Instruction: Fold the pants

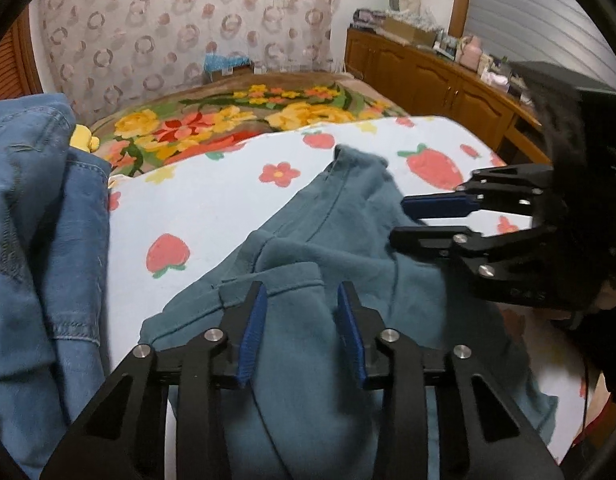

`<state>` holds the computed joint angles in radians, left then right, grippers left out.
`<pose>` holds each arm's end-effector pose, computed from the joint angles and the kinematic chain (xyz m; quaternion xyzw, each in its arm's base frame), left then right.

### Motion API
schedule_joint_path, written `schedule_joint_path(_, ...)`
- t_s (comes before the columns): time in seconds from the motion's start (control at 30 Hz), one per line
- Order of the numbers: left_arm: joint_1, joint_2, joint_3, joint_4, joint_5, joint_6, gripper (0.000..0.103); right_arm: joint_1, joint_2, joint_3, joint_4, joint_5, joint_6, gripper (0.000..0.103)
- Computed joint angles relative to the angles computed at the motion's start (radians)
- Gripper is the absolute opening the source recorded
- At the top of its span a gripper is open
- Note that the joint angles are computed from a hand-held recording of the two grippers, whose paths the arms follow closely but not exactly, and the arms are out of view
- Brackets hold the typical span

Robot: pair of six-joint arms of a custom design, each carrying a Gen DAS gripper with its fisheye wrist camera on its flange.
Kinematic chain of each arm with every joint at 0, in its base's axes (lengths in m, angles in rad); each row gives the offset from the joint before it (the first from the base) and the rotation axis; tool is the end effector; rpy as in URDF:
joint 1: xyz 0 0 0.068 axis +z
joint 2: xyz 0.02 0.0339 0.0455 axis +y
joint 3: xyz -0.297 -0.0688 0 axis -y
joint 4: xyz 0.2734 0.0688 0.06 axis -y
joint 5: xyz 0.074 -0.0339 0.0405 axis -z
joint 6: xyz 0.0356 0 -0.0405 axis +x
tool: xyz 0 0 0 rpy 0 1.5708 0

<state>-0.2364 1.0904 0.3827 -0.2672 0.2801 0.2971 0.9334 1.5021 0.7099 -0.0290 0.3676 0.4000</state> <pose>0.1826 -0.0541 0.1552 0.2890 0.9023 -0.1246 0.2946 0.1932 0.2394 0.1788 -0.1766 0.9002 0.0889 0.3880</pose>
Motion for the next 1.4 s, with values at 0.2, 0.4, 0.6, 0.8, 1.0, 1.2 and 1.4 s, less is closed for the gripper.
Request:
schedule_joint_path(0.2, -0.033, 0.035, 0.001, 0.022, -0.047, 0.006, 0.012, -0.019, -0.012, -0.032, 0.034, -0.025, -0.02, 0.03)
schedule_joint_path(0.4, 0.049, -0.082, -0.008, -0.038, -0.005, 0.031, 0.007, -0.026, -0.011, -0.055, 0.077, -0.035, -0.024, 0.03)
schedule_joint_path(0.6, 0.234, -0.167, 0.014, -0.129, 0.067, 0.111, 0.007, -0.022, -0.006, -0.056, 0.079, -0.025, -0.021, 0.03)
schedule_joint_path(0.8, 0.29, -0.158, 0.022, -0.12, 0.08, 0.133, 0.007, -0.023, -0.001, -0.053, 0.076, -0.022, -0.014, 0.03)
schedule_joint_path(1.0, 0.288, -0.164, 0.013, -0.081, 0.038, 0.123, 0.007, -0.024, 0.0, -0.052, 0.077, -0.023, -0.013, 0.03)
schedule_joint_path(1.2, 0.296, -0.162, 0.013, -0.078, 0.047, 0.112, 0.008, -0.024, 0.0, -0.052, 0.076, -0.024, -0.012, 0.03)
schedule_joint_path(1.4, 0.298, -0.194, 0.002, -0.101, 0.06, 0.112, 0.02, -0.023, 0.002, -0.052, 0.081, -0.02, -0.004, 0.03)
